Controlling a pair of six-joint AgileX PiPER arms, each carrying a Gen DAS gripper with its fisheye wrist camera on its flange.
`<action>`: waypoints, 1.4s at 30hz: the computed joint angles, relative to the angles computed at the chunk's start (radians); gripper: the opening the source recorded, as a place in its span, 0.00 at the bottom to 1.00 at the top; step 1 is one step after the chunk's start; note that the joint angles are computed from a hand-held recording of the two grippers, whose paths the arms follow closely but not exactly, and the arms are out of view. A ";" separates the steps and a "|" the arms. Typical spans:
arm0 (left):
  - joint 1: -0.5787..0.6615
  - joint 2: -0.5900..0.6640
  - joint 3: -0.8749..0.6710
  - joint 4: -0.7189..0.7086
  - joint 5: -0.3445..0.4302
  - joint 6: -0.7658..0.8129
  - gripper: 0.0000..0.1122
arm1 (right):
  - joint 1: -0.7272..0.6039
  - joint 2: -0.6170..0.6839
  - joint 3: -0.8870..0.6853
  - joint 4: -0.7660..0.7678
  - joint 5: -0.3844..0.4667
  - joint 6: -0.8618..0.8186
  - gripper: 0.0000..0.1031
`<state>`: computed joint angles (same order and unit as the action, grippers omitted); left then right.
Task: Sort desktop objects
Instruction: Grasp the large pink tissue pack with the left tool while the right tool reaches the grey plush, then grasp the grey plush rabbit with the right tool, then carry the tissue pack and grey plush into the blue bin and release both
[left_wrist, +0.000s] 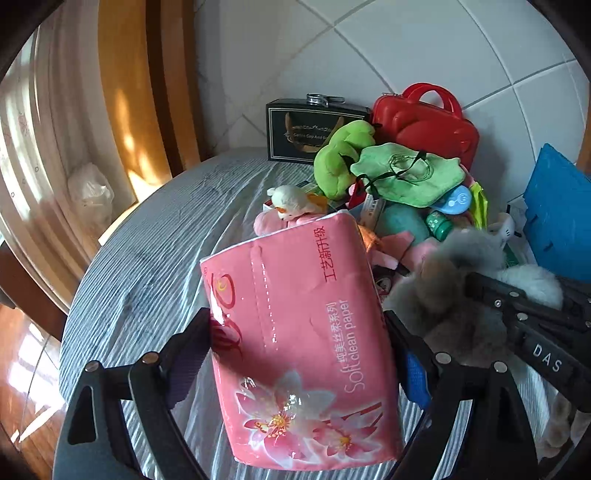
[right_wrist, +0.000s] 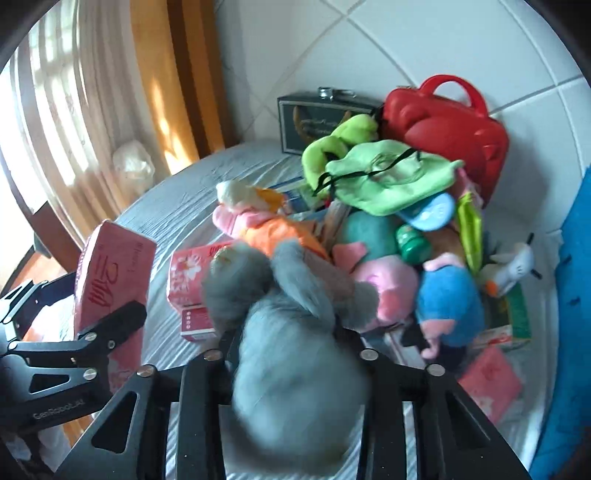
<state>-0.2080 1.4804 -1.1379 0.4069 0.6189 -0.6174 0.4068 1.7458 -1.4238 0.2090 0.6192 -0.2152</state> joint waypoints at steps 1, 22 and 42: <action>-0.009 -0.002 0.003 0.002 -0.001 -0.007 0.79 | -0.013 -0.011 0.003 0.022 0.013 -0.020 0.07; -0.109 0.157 0.296 -0.081 -0.100 0.049 0.80 | -0.044 0.103 0.304 0.013 0.058 -0.056 0.68; -0.313 -0.030 0.055 0.118 0.042 -0.106 0.80 | -0.210 -0.320 0.361 0.158 0.004 -0.215 0.36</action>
